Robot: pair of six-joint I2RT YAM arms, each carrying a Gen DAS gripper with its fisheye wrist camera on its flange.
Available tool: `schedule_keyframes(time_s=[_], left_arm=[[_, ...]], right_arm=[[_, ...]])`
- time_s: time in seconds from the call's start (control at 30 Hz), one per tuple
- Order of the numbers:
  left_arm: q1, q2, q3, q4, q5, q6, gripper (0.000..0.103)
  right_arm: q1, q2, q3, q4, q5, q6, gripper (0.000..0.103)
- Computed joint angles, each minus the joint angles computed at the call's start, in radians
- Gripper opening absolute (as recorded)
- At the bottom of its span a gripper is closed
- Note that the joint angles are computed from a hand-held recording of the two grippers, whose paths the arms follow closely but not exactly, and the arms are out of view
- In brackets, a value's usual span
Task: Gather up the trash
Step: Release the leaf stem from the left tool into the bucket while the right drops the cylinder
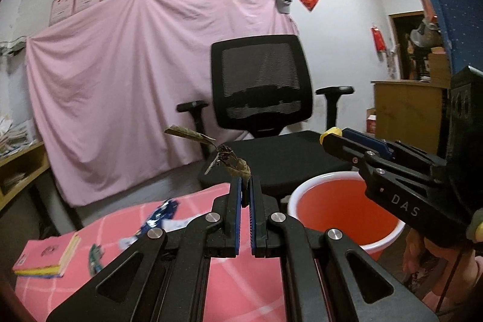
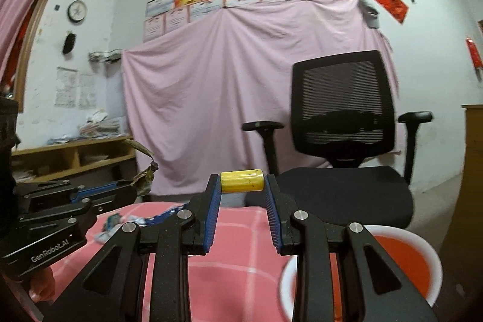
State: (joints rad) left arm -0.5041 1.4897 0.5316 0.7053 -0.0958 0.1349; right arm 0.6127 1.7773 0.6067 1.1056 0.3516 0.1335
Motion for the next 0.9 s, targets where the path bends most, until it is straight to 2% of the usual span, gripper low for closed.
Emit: schedule_keyframes(time_s=[0.4, 0.6, 0.9], left_arm=[[-0.119, 0.155, 0.189, -0.065, 0.021, -0.031, 0.003], [-0.126, 0.24, 0.32, -0.168, 0.084, -0.066, 0.003], [-0.123, 0.323, 0.438, -0.271, 0.175, -0.122, 0.003]], right_arm=[[-0.12, -0.067, -0.065, -0.073, 0.012, 0.132, 0.027], [-0.168, -0.083, -0.071, -0.136, 0.001, 0.202, 0.027], [-0.234, -0.094, -0.06, -0.253, -0.033, 0.294, 0.027]])
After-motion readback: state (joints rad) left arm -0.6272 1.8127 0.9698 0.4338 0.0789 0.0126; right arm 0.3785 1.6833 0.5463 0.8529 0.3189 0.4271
